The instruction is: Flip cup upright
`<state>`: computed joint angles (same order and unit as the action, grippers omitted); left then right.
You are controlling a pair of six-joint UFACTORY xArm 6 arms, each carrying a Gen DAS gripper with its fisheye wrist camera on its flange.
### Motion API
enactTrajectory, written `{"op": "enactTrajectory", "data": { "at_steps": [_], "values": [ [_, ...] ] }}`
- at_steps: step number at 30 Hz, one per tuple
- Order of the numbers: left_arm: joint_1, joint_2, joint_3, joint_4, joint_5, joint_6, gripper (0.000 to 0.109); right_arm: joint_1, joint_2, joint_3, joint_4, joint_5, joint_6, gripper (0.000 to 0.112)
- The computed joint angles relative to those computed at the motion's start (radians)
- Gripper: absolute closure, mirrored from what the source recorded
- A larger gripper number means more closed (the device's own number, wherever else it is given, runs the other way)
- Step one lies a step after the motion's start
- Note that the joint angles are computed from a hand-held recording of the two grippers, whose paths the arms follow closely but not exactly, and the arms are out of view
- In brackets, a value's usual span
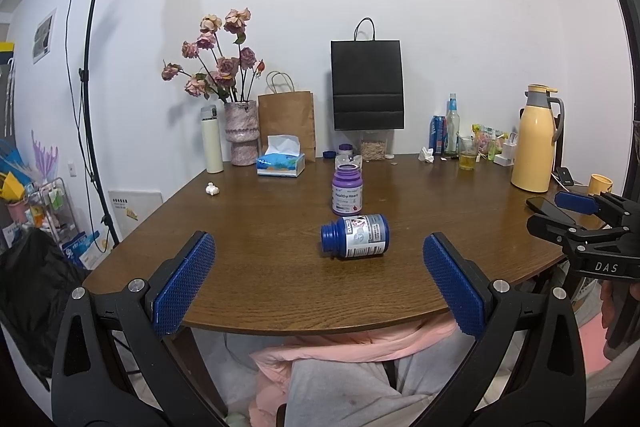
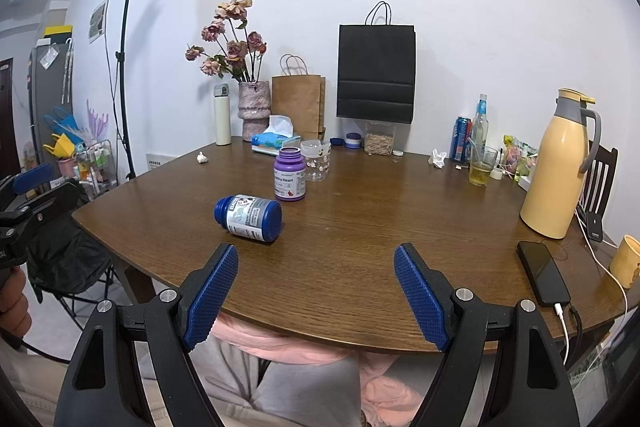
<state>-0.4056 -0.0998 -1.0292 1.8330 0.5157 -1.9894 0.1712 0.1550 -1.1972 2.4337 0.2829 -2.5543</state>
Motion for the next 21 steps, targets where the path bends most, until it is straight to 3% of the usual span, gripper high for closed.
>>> {"op": "enactTrajectory", "data": {
  "at_steps": [21],
  "values": [
    [0.002,0.000,0.000,-0.013,-0.005,0.012,0.006,0.006,-0.008,0.008,0.021,-0.005,-0.023,0.028]
  ]
}}
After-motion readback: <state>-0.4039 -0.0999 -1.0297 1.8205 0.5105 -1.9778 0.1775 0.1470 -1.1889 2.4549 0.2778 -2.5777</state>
